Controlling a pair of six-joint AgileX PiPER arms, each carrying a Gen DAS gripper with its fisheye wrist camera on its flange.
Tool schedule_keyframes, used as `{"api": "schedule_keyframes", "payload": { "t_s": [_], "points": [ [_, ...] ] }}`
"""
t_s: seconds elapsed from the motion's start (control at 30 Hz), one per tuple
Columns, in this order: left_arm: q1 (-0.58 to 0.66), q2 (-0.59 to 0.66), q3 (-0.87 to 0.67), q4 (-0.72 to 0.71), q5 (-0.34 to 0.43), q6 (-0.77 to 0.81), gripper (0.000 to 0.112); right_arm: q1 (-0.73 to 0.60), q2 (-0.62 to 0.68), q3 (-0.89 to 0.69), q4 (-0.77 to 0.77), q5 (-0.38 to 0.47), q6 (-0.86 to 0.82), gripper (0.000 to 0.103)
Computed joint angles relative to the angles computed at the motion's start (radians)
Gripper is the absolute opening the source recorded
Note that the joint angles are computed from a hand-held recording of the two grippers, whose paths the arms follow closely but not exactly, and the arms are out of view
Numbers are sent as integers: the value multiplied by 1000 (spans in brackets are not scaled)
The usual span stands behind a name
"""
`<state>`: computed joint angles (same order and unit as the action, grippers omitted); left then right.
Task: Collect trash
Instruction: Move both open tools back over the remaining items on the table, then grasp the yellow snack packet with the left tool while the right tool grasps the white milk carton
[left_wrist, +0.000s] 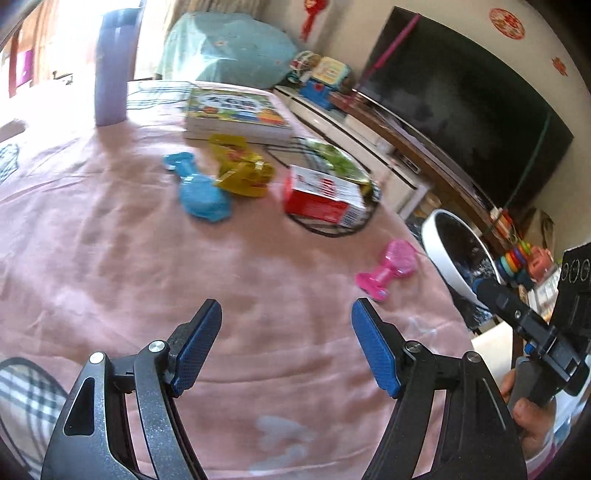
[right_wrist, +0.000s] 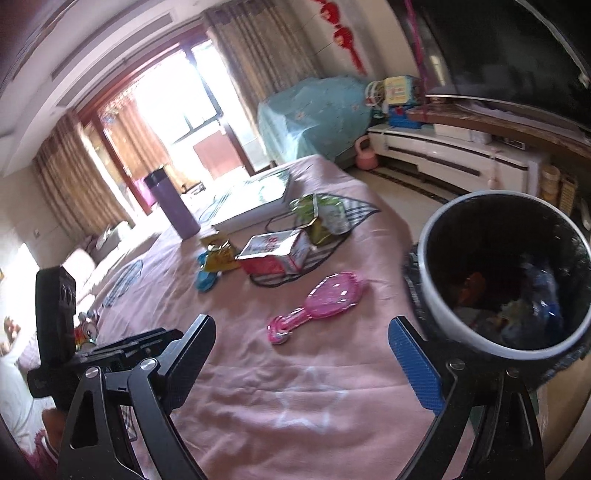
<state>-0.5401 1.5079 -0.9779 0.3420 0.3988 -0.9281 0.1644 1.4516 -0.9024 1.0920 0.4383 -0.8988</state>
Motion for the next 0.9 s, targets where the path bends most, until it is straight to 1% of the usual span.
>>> {"api": "schedule_keyframes", "payload": {
  "t_s": [0.1,0.2,0.33,0.43,0.67,0.77,0.9],
  "points": [
    [32,0,-2,-7,2,19,75,28,38,-35,-26,-4,7,96],
    [65,14,-23,-24,10,61,75,44,72,-73,-34,14,-31,96],
    [104,45,-68,-53,27,126,75,86,144,-184,-170,36,-1,96],
    [142,80,-116,-98,34,192,75,103,203,-271,-218,77,-13,96],
    [226,186,-269,-265,64,383,75,138,354,-451,-311,136,-20,96],
    [247,242,-353,-284,89,415,75,145,418,-538,-342,173,-38,96],
    [274,330,-473,-316,143,457,74,149,511,-684,-403,231,-26,96]
  ]
}}
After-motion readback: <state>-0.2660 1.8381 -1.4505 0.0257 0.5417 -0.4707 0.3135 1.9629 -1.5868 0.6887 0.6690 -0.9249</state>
